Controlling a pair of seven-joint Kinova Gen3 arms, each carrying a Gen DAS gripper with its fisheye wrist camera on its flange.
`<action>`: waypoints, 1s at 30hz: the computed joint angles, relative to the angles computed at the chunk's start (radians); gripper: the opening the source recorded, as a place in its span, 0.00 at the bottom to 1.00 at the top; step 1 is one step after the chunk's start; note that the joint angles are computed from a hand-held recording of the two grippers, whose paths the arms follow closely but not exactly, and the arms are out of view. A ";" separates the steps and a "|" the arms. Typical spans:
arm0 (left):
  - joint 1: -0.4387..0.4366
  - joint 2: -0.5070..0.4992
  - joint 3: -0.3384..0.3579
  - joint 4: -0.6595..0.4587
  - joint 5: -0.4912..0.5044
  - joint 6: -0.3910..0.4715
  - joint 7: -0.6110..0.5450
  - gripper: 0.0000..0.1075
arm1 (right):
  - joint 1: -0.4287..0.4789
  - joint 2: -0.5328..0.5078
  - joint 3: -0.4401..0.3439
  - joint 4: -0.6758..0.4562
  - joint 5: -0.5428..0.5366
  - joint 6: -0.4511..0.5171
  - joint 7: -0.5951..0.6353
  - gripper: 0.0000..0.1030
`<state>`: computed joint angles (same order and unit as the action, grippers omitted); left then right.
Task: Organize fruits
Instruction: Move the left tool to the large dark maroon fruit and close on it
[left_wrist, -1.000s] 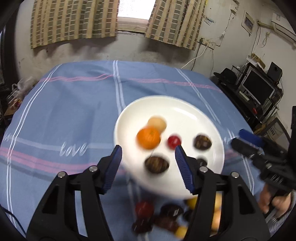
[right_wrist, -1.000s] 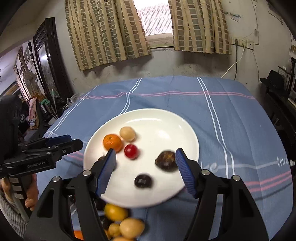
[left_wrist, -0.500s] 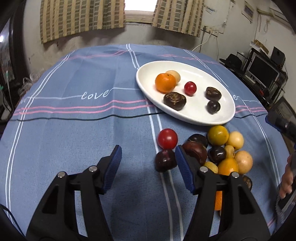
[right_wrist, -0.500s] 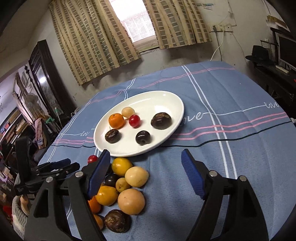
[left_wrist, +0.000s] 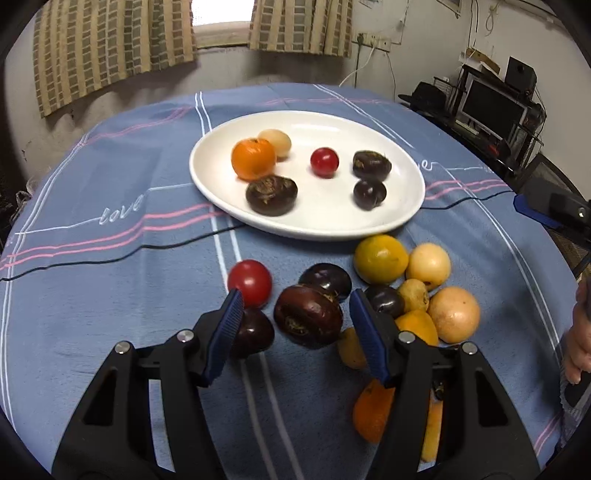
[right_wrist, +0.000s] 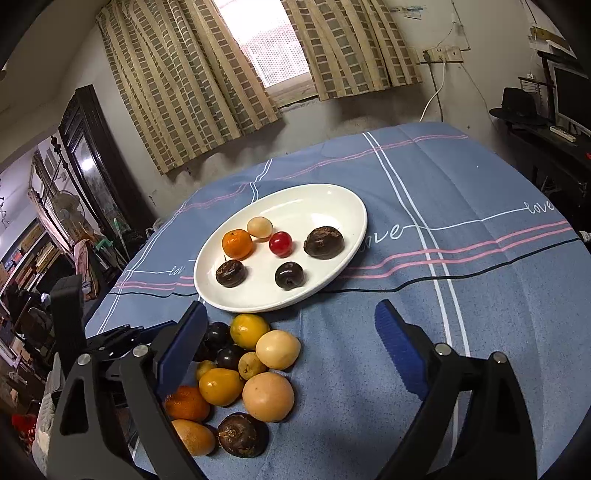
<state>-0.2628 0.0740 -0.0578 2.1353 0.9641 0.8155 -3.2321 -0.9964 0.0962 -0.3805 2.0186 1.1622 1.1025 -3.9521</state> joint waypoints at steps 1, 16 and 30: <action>0.001 0.001 0.000 0.001 0.000 -0.003 -0.004 0.57 | 0.000 0.000 0.000 -0.001 -0.001 -0.003 0.004 0.90; -0.096 -0.014 -0.054 -0.005 0.046 0.033 -0.037 0.59 | -0.015 -0.007 -0.011 0.003 0.012 0.022 0.000 0.90; -0.054 -0.048 -0.055 0.056 -0.027 0.047 -0.109 0.40 | -0.010 -0.006 -0.010 0.004 0.007 0.010 0.005 0.90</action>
